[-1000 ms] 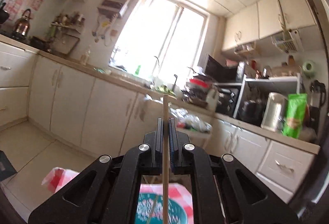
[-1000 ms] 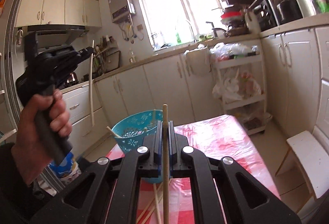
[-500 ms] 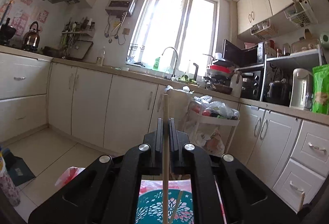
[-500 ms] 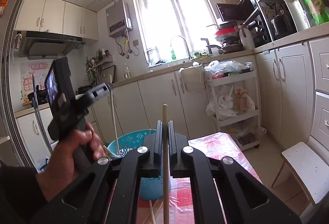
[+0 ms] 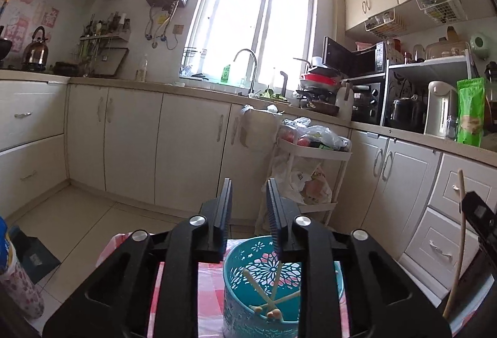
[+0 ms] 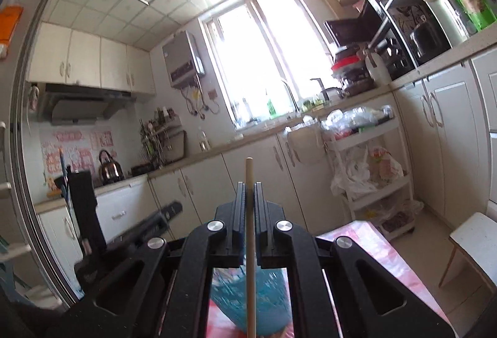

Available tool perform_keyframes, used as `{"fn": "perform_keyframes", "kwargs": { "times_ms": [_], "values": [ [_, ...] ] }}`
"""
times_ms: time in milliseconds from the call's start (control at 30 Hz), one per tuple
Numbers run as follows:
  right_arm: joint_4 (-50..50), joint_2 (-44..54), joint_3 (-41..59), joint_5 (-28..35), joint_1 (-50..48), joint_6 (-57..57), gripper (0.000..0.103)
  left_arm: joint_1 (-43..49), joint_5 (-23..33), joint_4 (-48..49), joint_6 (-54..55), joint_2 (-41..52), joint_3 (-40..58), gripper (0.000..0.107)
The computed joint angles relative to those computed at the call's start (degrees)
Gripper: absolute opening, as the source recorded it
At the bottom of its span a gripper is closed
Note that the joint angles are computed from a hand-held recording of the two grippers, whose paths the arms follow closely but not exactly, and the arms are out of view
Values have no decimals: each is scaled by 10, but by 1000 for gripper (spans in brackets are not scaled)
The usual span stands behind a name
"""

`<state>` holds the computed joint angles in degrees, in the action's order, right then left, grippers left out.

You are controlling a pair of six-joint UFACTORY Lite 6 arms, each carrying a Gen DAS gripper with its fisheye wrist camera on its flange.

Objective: Organize utensils
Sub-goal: 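Open the left gripper over the basket while the right gripper opens after it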

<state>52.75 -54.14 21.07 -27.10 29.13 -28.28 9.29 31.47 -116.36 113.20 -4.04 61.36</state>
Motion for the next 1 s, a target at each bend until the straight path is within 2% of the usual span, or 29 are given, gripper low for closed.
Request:
{"fn": "perform_keyframes", "kwargs": {
  "times_ms": [167, 567, 800, 1000],
  "values": [
    [-70, 88, 75, -71, 33, 70, 6, 63, 51, 14, -75, -32, -28, 29],
    [-306, 333, 248, -138, -39, 282, 6, 189, 123, -16, -144, -87, -10, 33],
    [-332, 441, 259, -141, -60, 308, 6, 194, 110, 1, -159, -76, 16, 34],
    [-294, 461, 245, -144, -34, 244, 6, 167, 83, 10, -150, -79, 18, 34]
  ]
}}
